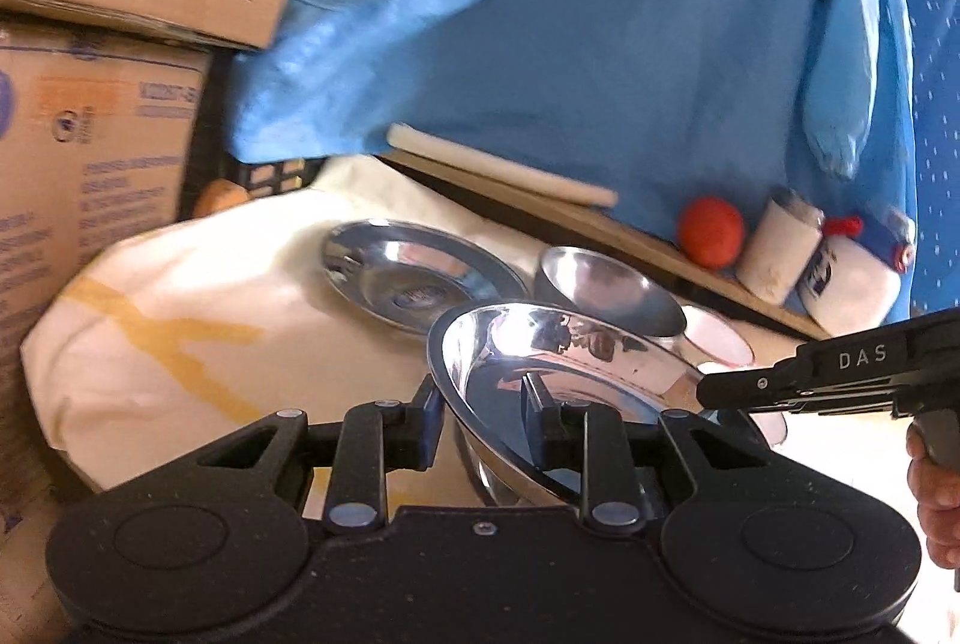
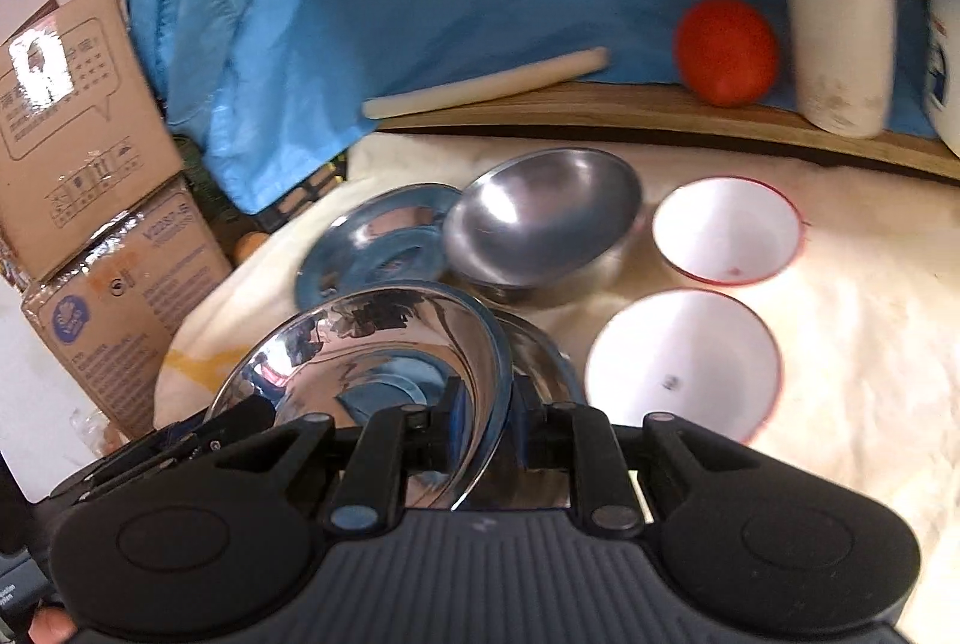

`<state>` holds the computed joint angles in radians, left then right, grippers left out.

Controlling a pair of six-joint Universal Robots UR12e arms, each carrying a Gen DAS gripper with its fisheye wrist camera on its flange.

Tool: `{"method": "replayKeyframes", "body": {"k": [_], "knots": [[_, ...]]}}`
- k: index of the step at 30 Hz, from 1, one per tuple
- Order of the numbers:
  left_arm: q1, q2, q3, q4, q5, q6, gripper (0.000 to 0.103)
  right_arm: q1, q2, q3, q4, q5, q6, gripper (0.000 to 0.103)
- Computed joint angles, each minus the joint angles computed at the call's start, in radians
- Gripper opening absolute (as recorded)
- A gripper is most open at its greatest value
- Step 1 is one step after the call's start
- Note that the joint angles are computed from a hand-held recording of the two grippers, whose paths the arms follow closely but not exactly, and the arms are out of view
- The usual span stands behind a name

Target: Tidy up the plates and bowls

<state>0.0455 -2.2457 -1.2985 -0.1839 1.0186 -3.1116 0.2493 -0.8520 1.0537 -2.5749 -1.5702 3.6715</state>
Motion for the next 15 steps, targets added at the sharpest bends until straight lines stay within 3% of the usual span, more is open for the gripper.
{"method": "replayKeyframes", "body": {"k": [15], "knots": [[-0.03, -0.003, -0.004, -0.021, 0.09, 0.073, 0.031, -0.006, -0.007, 0.045, -0.036, -0.003, -0.028, 0.021]]}}
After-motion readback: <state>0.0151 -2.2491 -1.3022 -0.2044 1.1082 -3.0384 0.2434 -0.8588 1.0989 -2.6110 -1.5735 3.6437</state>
